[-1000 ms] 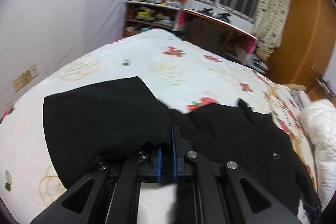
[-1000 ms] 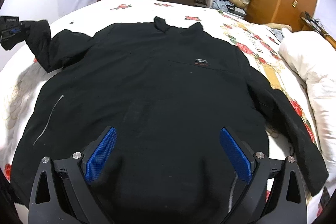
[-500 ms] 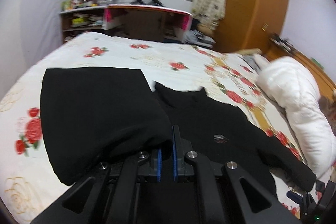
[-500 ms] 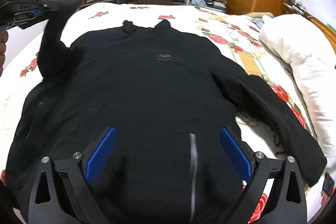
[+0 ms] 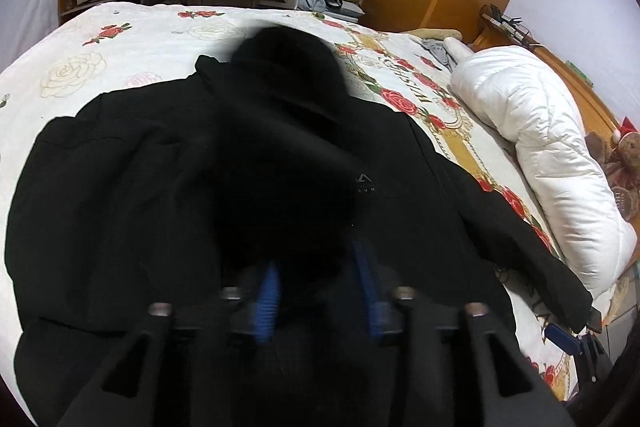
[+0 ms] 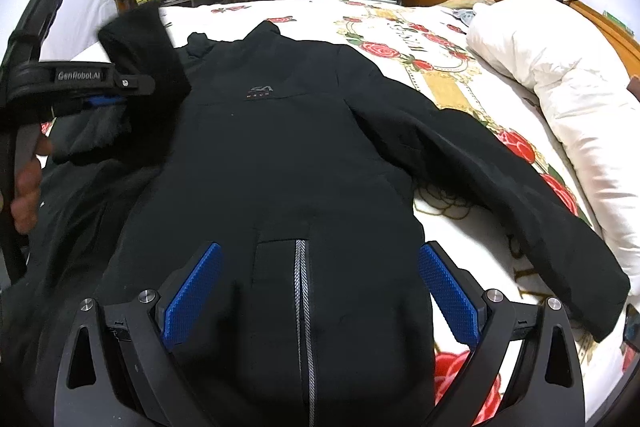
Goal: Fold large clothes
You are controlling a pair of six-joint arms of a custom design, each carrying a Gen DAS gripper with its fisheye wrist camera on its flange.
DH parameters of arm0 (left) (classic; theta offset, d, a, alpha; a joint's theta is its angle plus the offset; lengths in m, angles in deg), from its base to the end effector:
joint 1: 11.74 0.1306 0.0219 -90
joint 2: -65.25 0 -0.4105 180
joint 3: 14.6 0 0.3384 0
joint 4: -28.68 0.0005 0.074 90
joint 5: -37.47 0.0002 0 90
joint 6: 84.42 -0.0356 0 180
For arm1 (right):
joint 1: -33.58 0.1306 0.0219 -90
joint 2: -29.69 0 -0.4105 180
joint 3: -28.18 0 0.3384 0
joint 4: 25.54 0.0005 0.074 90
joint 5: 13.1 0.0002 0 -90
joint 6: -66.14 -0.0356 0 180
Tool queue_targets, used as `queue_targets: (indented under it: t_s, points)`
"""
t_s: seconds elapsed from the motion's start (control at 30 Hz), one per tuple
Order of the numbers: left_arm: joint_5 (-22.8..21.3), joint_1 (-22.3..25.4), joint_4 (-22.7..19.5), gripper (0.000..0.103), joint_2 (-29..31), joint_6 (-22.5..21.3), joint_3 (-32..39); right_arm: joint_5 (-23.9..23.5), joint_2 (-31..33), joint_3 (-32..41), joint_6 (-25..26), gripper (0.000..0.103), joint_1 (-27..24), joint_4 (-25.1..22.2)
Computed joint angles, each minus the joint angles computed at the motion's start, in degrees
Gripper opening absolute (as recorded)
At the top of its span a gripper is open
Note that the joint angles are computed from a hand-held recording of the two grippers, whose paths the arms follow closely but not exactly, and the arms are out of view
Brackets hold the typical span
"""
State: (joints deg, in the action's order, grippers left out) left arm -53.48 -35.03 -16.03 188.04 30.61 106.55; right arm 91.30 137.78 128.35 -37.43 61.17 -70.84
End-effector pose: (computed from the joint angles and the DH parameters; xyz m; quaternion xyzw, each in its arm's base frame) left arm 0.6044 -0.2601 0.3866 -0.0172 0.9281 -0.1451 0.3423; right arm 0.4912 0.2461 0.3872 -0.0757 0.9392 -0.0013 0.3348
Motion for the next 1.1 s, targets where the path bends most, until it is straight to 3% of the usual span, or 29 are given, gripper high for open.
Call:
queue_targets:
  t_s: [0.1, 0.3, 0.5, 0.67, 0.73, 0.8, 0.87, 1.03, 1.1]
  points:
    - [1.99, -0.01, 1.29, 0.059, -1.2, -0.19, -1.66, -0.47, 0.53, 0.6, 0.05, 0.099, -0.02, 0.33]
    - [2.56, 1.54, 5.18, 0.061, -6.74, 0.25, -8.27, -1.6, 2.81, 4.34, 0.03, 0.098, 0.26, 0.55]
    - [-1.72, 7.36, 5.79, 0.061, -10.15, -2.08, -13.48, -4.2, 8.53, 12.3, -0.15, 0.099, -0.21, -0.58]
    - [-5.6, 13.86, 4.62, 0.061, -9.4, -1.44, -14.53, -7.92, 17.86, 25.66, -2.56, 0.097, -1.52, -7.26]
    - [-5.32, 15.64, 4.68, 0.061, -8.59, -0.87, -14.49, -10.41, 21.9, 31.62, -3.59, 0.082, -2.1, -10.71]
    - [-4.59, 16.7, 4.32, 0.06, -7.26, -0.5, -13.51, -12.4, 25.67, 37.51, -3.97, 0.04, -2.53, -14.68]
    - [-3.19, 16.98, 4.54, 0.06, -6.0, -0.84, -12.14, -12.29, 27.98, 41.63, -3.79, 0.007, -2.61, -17.01]
    - [-2.51, 15.76, 6.25, 0.06, -3.24, -2.77, -9.23, -11.9, 26.37, 37.91, -4.0, 0.005, -3.99, -14.85]
    - [-3.48, 15.56, 4.14, 0.06, -0.93, -3.19, -7.04, -9.43, 26.52, 37.22, -5.0, 0.0, -4.56, -16.41]
